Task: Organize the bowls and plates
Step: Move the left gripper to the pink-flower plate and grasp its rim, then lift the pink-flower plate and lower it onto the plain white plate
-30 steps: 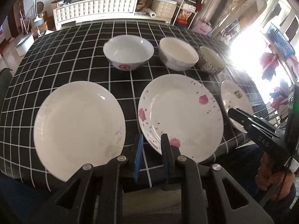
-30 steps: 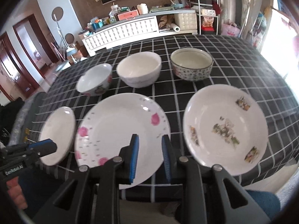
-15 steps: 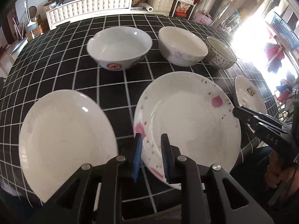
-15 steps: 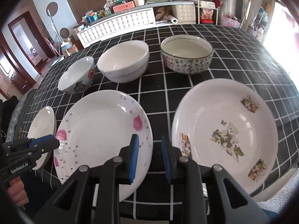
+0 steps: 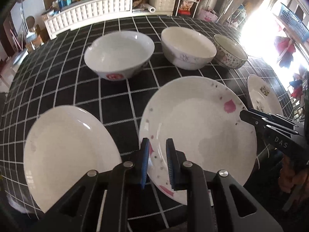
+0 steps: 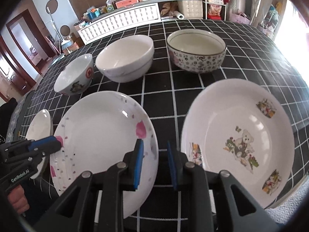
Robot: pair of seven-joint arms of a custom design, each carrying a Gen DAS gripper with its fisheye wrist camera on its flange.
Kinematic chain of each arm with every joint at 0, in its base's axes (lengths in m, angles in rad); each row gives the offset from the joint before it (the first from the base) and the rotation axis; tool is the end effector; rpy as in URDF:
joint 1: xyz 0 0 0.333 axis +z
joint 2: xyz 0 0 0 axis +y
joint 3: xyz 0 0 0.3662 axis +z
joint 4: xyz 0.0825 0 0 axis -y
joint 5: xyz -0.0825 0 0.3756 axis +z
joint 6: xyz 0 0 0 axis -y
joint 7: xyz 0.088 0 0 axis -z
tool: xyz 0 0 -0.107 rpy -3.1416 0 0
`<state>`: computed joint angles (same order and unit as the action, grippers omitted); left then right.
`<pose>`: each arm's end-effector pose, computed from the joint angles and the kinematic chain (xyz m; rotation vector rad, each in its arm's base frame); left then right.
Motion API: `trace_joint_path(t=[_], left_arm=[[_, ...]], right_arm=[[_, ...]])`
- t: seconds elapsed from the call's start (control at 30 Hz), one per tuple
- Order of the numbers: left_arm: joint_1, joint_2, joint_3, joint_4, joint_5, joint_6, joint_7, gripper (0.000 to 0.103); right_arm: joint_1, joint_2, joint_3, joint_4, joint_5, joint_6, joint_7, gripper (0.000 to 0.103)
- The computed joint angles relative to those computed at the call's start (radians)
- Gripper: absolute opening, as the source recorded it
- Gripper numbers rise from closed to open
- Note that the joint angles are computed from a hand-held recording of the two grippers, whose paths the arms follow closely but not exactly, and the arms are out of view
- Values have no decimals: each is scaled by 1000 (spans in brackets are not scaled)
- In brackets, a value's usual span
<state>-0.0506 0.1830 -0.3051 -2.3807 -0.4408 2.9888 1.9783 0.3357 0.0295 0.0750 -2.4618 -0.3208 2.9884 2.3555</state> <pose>0.5183 -0.1568 0.3465 -1.7027 2.3692 -0.6490 0.4604 0.2246 0.3934 -1.8190 1.9505 -0.2911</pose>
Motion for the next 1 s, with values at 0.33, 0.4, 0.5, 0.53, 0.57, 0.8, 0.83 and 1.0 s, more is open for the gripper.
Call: trace_joint_path(t=[0.33, 0.4, 0.5, 0.53, 0.57, 0.8, 0.83, 1.0], left_arm=[[-25, 16, 68, 14, 135, -17, -127, 21], [-24, 38, 72, 25, 160, -26, -148, 22], [-1, 53, 44, 32, 146, -22, -134, 22], [-5, 57, 46, 36, 156, -25, -142, 22], [-4, 61, 42, 41, 160, -29, -145, 22], [0, 70, 24, 33, 171, -25, -164, 19], [17, 69, 8, 34, 150, -30, -150, 18], [51, 60, -27, 33, 68, -58, -93, 18]], right_arm=[[-1, 8, 20, -1, 162, 11, -131, 29], [2, 14, 23, 4, 202, 1, -164, 29], [7, 17, 25, 4, 241, 5, -197, 29], [10, 19, 21, 6, 235, 4, -193, 29], [11, 21, 20, 8, 235, 0, -195, 29], [25, 25, 13, 16, 254, -19, -203, 28], [29, 24, 7, 18, 219, -26, -174, 27], [31, 16, 4, 29, 163, -67, -89, 27]])
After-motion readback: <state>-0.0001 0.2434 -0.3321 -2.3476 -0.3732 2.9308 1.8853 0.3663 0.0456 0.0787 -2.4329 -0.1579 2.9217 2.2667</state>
